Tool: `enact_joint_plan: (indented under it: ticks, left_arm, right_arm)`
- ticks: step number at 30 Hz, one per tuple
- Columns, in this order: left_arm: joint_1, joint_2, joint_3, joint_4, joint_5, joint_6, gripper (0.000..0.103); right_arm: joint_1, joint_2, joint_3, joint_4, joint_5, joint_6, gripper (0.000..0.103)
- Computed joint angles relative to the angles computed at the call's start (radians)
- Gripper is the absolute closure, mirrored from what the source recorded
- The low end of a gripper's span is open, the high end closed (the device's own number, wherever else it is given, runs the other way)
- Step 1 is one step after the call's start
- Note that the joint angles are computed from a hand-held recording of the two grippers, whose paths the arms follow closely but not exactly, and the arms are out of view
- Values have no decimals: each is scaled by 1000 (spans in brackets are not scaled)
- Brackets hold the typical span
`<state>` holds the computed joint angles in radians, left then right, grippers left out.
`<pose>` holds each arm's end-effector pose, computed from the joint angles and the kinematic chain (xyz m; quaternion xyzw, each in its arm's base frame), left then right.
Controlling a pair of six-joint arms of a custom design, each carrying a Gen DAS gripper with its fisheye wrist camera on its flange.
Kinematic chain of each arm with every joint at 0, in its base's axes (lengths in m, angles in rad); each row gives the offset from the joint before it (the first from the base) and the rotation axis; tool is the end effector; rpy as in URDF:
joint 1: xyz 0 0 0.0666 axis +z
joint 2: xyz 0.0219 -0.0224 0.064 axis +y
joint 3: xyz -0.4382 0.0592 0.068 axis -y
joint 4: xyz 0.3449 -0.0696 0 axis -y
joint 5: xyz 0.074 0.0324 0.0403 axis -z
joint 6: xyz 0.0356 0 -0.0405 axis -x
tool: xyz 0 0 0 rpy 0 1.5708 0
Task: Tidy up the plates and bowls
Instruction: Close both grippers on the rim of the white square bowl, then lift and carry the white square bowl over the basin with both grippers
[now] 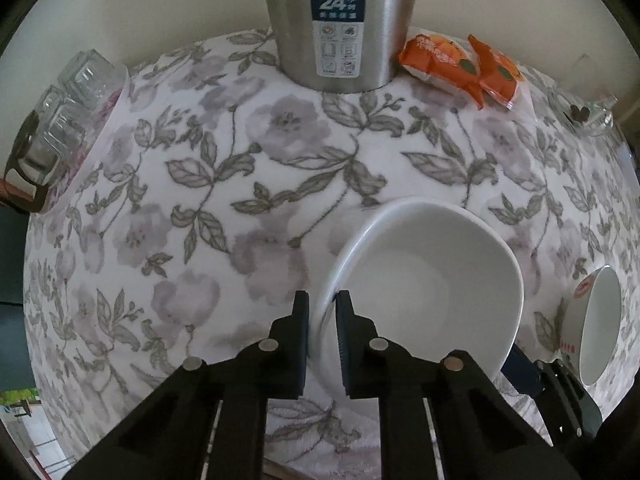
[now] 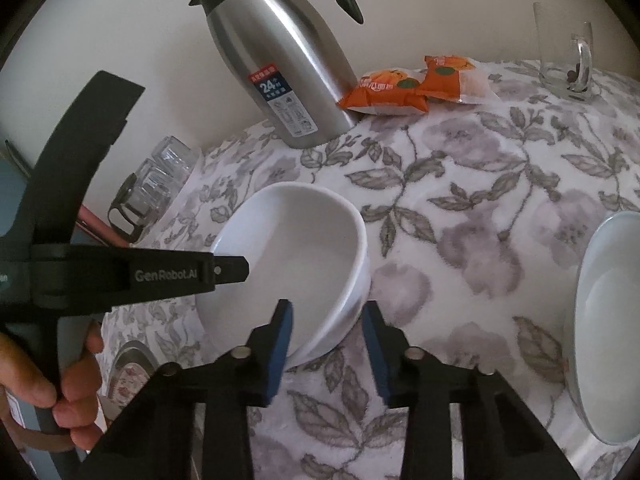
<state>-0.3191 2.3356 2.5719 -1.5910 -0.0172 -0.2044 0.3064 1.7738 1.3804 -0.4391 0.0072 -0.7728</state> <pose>0.6961 -0.2297 0.3733 0.2564 0.9605 0.0024 0.1081 0.5427 0.1710 0.3327 0.2168 0.9071 0.1825 0.3113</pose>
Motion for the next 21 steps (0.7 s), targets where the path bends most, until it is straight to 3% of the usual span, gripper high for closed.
enact_joint_plan:
  ticks: [7, 21]
  left_arm:
    - [-5, -85, -138, 77, 7, -7, 94]
    - [-26, -278, -405, 203, 50, 31, 95]
  right_arm:
    - [-5, -21, -20, -4, -6, -14, 79]
    - [15, -154, -62, -108, 64, 29, 80]
